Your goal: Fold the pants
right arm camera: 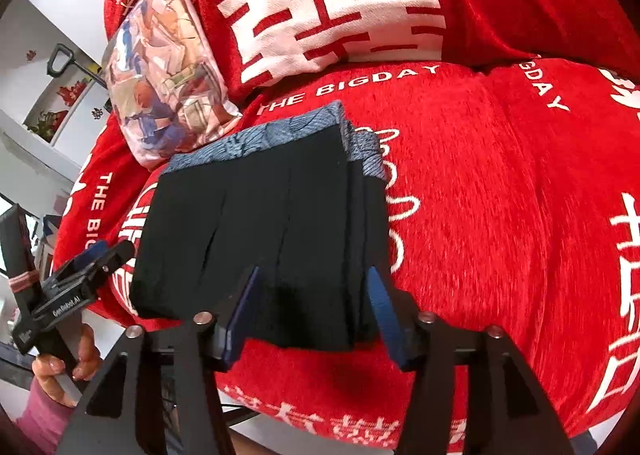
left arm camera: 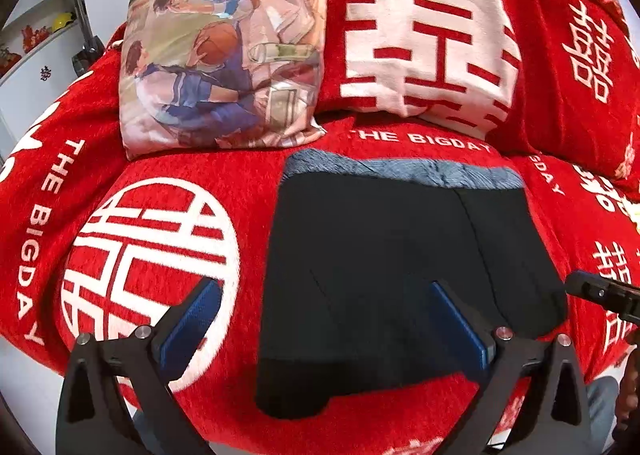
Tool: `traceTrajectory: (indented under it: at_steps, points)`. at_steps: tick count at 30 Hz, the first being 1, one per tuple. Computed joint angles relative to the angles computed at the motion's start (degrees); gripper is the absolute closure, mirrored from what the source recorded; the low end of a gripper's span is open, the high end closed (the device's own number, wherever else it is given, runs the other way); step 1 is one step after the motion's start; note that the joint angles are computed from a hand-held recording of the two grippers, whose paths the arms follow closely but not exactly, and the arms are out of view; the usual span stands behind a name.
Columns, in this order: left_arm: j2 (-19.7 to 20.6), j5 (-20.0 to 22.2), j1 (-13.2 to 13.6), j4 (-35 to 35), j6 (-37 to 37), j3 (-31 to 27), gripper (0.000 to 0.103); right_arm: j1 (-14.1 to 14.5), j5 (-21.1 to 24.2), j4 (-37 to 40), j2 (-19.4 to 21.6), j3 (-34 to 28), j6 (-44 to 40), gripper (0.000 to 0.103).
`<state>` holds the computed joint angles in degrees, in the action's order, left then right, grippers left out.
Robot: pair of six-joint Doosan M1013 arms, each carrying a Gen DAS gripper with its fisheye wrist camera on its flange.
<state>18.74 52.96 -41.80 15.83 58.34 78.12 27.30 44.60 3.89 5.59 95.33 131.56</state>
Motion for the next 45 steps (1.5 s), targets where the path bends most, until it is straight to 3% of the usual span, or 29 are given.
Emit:
traceTrajectory:
  at_steps: [5, 16, 18, 19, 40, 45]
  points:
    - [-0.3, 2.0, -1.4, 0.6, -0.9, 0.3, 0.0, 1.8, 1.6, -3.2, -0.3, -0.7, 2.6, 0.024]
    - [-1.8, 5.0, -2.7, 1.5, -4.3, 1.3, 0.0, 5.5, 5.2, -9.0, 0.0, -2.7, 6.6, 0.019]
    - [-1.9, 5.6, -2.9, 2.5, -4.8, 1.4, 0.0, 6.1, 5.3, -10.2, -0.1, -2.9, 7.2, 0.003]
    - [-2.0, 5.7, -3.0, 2.6, -4.8, 1.5, 0.0, 6.5, 5.9, -11.2, 0.1, -3.3, 7.8, 0.0]
    - [-4.4, 7.1, -5.1, 7.9, -8.9, 3.8, 0.0, 9.5, 17.6, -17.5, 1.7, -7.4, 12.8, 0.0]
    - [-4.8, 7.4, -5.5, 9.8, -9.7, 4.2, 0.0, 10.7, 18.6, -20.1, 2.2, -8.1, 13.2, 0.0]
